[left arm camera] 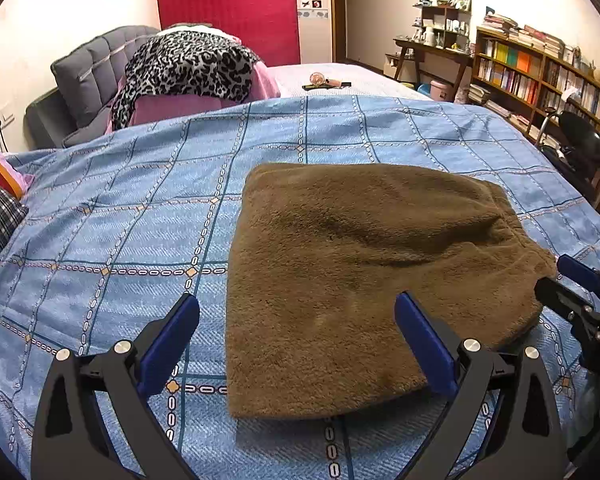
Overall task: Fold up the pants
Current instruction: 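Release the pants and smooth the folded stack with both grippers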
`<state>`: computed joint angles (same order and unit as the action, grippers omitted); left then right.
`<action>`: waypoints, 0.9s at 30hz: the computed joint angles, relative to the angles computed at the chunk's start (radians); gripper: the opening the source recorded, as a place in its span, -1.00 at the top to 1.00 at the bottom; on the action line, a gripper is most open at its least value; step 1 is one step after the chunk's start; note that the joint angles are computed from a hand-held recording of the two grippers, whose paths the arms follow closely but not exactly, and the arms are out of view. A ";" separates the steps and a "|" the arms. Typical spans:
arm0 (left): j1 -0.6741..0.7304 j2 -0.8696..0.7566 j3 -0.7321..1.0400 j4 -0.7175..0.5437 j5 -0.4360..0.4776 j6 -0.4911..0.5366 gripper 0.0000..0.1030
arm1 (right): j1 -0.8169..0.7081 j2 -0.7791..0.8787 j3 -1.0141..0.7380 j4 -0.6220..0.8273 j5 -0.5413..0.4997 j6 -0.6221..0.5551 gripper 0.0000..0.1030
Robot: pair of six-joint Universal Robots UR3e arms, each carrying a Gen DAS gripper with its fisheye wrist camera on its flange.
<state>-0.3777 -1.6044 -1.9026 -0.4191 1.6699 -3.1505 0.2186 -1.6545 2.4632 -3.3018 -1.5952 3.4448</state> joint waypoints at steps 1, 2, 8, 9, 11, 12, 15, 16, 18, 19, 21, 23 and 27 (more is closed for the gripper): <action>-0.005 0.001 0.000 0.000 0.005 0.002 -0.89 | 0.006 -0.003 0.005 -0.002 -0.004 0.005 -0.62; -0.010 0.002 0.002 -0.002 0.010 0.002 -0.89 | 0.007 -0.008 0.010 -0.003 -0.004 0.007 -0.62; -0.016 -0.003 -0.005 -0.003 0.013 0.003 -0.90 | 0.016 -0.007 0.023 -0.001 -0.009 0.024 -0.62; -0.016 -0.007 -0.009 -0.002 0.013 0.003 -0.90 | 0.018 0.004 0.019 -0.002 -0.021 0.024 -0.62; -0.015 -0.029 -0.009 -0.004 0.011 0.000 -0.90 | 0.012 0.023 0.018 -0.004 -0.036 0.029 -0.62; -0.013 -0.036 -0.017 0.000 0.010 0.000 -0.90 | 0.005 0.031 0.018 -0.004 -0.040 0.033 -0.62; 0.001 -0.063 -0.034 0.000 -0.011 0.002 -0.90 | -0.009 0.053 0.011 0.020 -0.067 0.042 -0.62; 0.005 -0.076 -0.035 0.000 -0.015 0.003 -0.90 | -0.025 0.057 0.012 0.034 -0.058 0.038 -0.62; 0.020 -0.086 -0.048 0.004 -0.042 0.005 -0.90 | -0.064 0.060 0.025 0.051 -0.014 0.034 -0.62; 0.029 -0.084 -0.059 0.009 -0.055 0.007 -0.90 | -0.077 0.059 0.029 0.056 0.005 0.034 -0.62; 0.037 -0.083 -0.067 0.016 -0.069 0.010 -0.91 | -0.084 0.057 0.036 0.059 0.017 0.035 -0.63; 0.041 -0.079 -0.069 0.014 -0.074 0.013 -0.91 | -0.082 0.053 0.037 0.060 0.016 0.038 -0.63; 0.049 -0.053 -0.082 0.006 -0.085 0.007 -0.90 | -0.111 0.007 0.073 0.055 0.063 0.059 -0.63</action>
<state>-0.3289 -1.6570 -1.9841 -0.4135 1.5852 -3.1434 0.1081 -1.6473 2.5363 -3.2466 -1.5323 3.5041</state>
